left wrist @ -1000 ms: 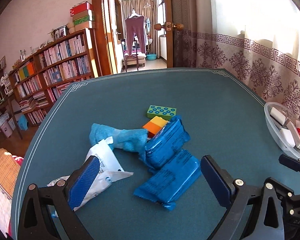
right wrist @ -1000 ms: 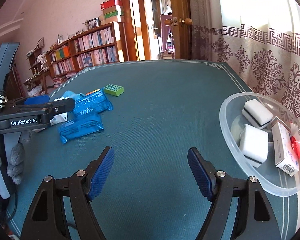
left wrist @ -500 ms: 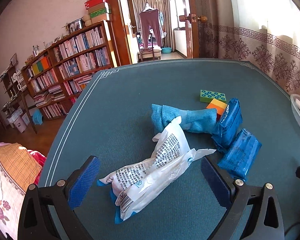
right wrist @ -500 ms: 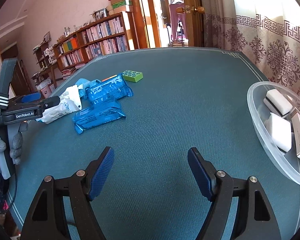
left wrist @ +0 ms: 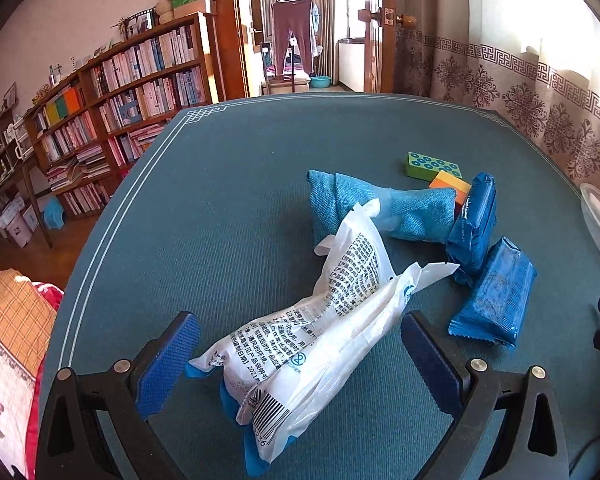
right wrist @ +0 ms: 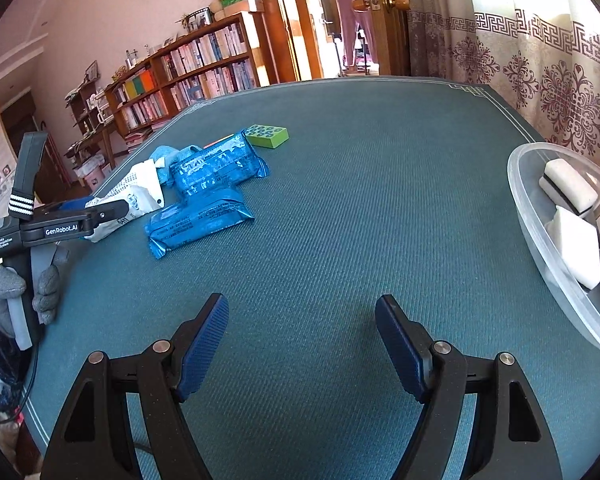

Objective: Organize objects
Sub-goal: 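Move both tools back toward the remaining items on the table, then grasp the white plastic bag with the left tool and lift it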

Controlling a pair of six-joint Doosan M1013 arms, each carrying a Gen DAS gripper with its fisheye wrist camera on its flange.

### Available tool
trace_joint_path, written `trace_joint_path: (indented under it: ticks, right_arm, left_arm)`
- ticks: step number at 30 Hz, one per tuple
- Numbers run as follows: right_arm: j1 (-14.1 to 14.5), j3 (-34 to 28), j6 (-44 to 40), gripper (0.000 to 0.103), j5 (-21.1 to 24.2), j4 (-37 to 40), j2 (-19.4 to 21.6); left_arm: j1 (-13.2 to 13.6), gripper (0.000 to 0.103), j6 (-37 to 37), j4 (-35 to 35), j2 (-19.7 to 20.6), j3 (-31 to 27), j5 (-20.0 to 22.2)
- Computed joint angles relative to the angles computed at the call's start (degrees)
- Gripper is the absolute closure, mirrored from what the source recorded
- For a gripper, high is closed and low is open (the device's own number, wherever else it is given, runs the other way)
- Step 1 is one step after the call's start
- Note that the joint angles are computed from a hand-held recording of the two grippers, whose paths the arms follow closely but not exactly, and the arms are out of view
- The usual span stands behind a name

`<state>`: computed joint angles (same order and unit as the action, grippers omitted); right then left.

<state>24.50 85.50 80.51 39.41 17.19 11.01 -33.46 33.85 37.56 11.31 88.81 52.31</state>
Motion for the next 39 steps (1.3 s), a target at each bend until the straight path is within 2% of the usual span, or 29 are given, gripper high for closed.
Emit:
trace_joint_path:
  ticks: [6, 14, 19, 22, 24, 26, 29, 35, 39]
  right_arm:
    - [0.0, 0.2, -0.6, 0.026, -0.2, 0.6, -0.1]
    - [0.0, 0.3, -1.0, 0.026, 0.0, 1.1, -0.1]
    - [0.3, 0.2, -1.1, 0.026, 0.1, 0.4, 0.0]
    - [0.3, 0.0, -1.0, 0.026, 0.3, 0.3, 0.1]
    - [0.3, 0.0, -0.8, 0.026, 0.4, 0.3, 0.1]
    - [0.2, 0.0, -0.8, 0.026, 0.5, 0.3, 0.1]
    - [0.2, 0.0, -0.7, 0.026, 0.7, 0.3, 0.2]
    - [0.4, -0.1, -0.5, 0.026, 0.8, -0.4, 0.3]
    - [0.8, -1.0, -1.8, 0.026, 2.9, -0.2, 0.7]
  left_arm:
    - [-1.0, 0.0, 2.0, -1.7, 0.3, -0.3, 0.8]
    - [-2.2, 0.0, 4.3, -3.9, -0.6, 0.1, -0.9]
    - [-2.1, 0.0, 2.8, -1.7, 0.7, -1.6, 1.8]
    - [-1.4, 0.0, 1.6, -1.8, 1.4, -2.2, 1.9]
    - [-1.1, 0.005, 1.2, -2.3, 1.8, -2.6, 2.2]
    - [-0.6, 0.021, 2.1, -4.1, 2.1, -2.8, 2.0]
    - [-0.4, 0.031, 2.8, -5.3, 2.5, -3.0, 2.4]
    - [-0.9, 0.043, 0.8, -3.7, 2.0, -2.3, 1.8]
    - [-1.6, 0.047, -1.2, -1.1, 1.6, -1.5, 1.4]
